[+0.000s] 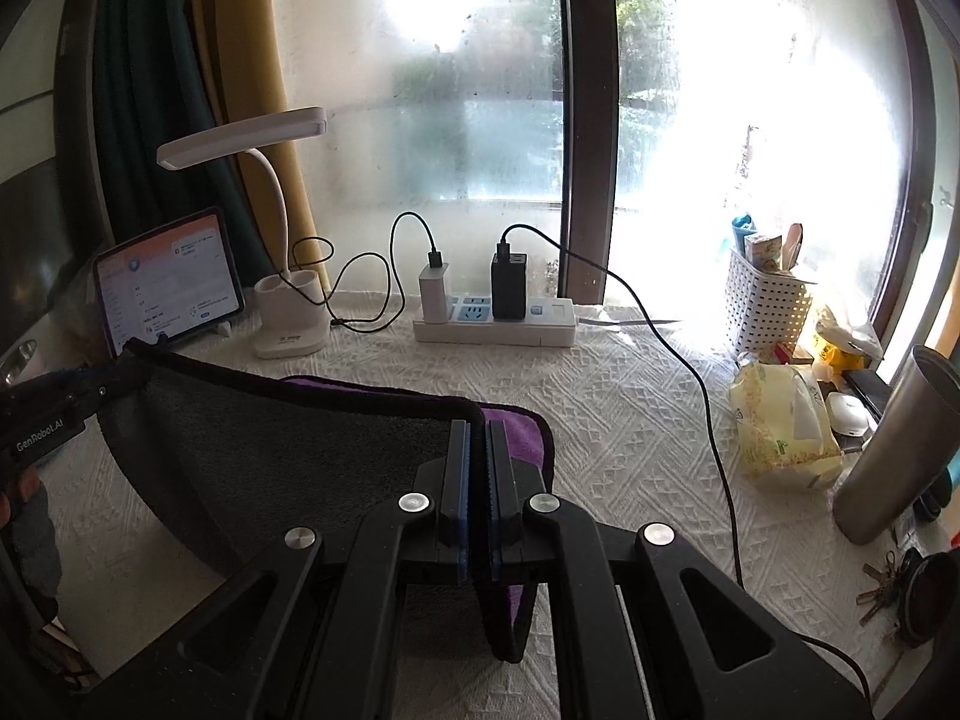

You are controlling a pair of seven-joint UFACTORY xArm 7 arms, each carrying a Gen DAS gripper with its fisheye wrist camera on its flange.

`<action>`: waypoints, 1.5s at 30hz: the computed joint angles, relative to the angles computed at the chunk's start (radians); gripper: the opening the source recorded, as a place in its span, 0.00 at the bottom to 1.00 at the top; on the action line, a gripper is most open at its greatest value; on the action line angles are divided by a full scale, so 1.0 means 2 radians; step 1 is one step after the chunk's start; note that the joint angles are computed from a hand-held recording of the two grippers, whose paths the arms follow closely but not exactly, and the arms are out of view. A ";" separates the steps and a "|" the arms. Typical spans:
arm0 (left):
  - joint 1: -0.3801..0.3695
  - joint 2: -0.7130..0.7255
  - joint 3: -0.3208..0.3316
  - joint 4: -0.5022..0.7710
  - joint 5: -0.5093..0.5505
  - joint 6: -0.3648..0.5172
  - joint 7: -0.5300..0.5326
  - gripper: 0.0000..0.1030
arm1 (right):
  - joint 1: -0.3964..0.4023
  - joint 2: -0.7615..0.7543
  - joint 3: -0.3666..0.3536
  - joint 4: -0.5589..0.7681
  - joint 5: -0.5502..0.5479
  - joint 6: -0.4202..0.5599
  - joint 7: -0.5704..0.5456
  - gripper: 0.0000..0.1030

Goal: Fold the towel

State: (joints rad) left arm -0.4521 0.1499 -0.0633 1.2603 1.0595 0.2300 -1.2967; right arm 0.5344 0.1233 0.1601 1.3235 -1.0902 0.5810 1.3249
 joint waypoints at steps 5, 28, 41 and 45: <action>-0.004 0.024 0.006 0.029 -0.012 -0.001 0.017 0.13 | -0.003 0.014 -0.007 0.018 0.005 -0.006 -0.012 0.05; -0.045 0.164 0.064 0.173 -0.160 0.019 0.164 0.13 | 0.011 0.124 -0.075 0.119 0.077 -0.049 -0.104 0.05; -0.041 0.246 0.066 0.254 -0.290 0.060 0.280 0.13 | 0.011 0.185 -0.098 0.157 0.170 -0.057 -0.176 0.05; -0.042 0.262 0.069 0.268 -0.310 0.067 0.299 0.14 | 0.013 0.201 -0.106 0.167 0.196 -0.057 -0.191 0.05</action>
